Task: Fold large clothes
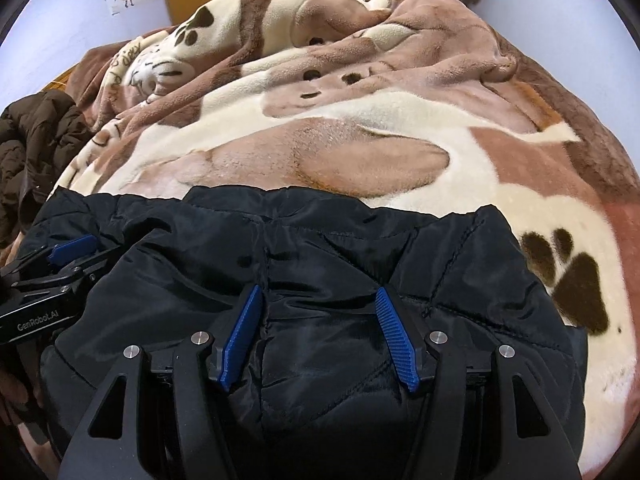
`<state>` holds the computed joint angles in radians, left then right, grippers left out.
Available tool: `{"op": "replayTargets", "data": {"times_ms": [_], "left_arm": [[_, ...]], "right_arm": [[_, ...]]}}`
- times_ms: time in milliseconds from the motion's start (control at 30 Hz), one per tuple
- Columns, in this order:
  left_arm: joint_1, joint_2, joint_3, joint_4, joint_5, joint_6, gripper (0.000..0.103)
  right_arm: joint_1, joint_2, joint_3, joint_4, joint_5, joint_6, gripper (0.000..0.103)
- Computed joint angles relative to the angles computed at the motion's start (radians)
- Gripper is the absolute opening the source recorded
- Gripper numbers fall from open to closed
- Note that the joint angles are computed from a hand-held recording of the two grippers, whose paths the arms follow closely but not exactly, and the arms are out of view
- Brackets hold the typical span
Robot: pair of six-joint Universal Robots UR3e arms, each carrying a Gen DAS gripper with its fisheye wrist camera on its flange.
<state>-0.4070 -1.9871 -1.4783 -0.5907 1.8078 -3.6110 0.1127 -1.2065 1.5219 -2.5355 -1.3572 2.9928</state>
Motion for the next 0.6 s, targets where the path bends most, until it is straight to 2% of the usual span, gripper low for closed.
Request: {"op": "replayTargets", "data": {"times_ms": [267,433,600], "left_arm": [[-0.010,-0.023,-0.003,0.028,0.025,0.003,0.079],[0.005,0.032,0.030,-0.087,-0.012,0.021,0.078],[0.023,0.182,-0.071,-0.087,0.076,0.085,0.078]], "right_arm": [[0.006,0.016,0.028,-0.067,-0.018,0.003,0.059],[-0.015,-0.037,0.023,0.003,0.012,-0.012,0.059],[-0.054,-0.146,0.045,0.057,0.038,-0.036,0.059]]}}
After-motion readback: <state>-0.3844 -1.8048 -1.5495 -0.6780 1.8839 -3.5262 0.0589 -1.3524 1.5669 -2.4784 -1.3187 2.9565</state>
